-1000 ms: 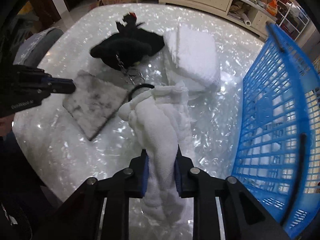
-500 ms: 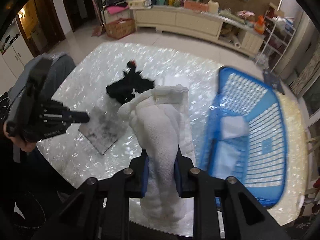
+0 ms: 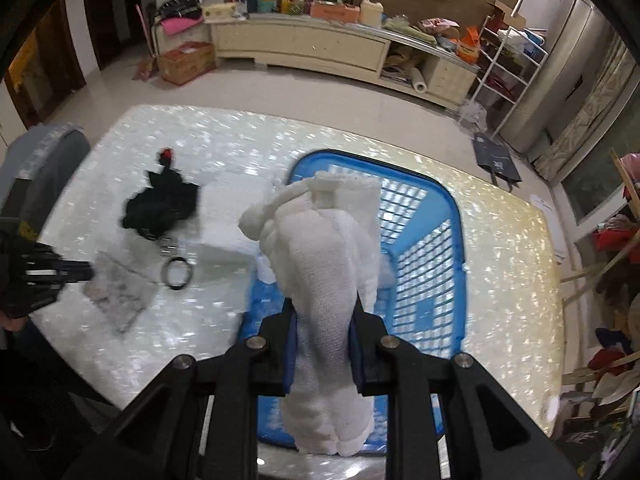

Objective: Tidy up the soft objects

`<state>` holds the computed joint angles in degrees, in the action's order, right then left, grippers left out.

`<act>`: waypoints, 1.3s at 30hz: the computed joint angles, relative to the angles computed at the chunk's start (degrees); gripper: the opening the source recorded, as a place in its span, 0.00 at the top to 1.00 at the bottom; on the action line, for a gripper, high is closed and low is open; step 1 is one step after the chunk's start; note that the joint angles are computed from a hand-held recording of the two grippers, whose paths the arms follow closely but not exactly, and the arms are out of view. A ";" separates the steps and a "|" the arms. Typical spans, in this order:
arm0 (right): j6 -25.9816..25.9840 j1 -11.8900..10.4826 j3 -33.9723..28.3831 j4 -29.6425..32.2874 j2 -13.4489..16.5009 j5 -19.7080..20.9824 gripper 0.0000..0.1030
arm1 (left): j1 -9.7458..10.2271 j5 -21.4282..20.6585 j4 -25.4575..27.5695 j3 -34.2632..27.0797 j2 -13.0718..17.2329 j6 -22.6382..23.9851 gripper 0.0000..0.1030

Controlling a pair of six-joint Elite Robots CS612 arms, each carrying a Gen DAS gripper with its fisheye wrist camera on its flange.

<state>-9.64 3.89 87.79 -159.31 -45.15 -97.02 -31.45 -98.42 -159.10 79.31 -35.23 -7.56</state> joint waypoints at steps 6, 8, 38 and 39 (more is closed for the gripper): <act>0.44 -1.02 -3.95 5.24 2.92 -2.11 0.81 | 0.26 -0.13 0.86 -0.34 0.32 -0.78 0.97; 1.17 -1.35 -5.41 7.71 4.13 -2.11 0.81 | 0.33 -0.15 0.97 -0.38 0.38 -1.00 0.97; 1.38 -0.43 -5.65 15.12 3.74 -4.03 0.15 | 0.60 -1.37 -1.40 0.70 -0.65 -2.97 0.97; 1.38 -0.35 -5.08 14.73 3.24 -4.30 0.13 | 0.57 -1.59 -1.77 0.89 -0.82 -2.97 0.98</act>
<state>-8.25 3.54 82.71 -144.59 -41.92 -101.32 -30.88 -100.01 -160.87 80.19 -36.04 -10.53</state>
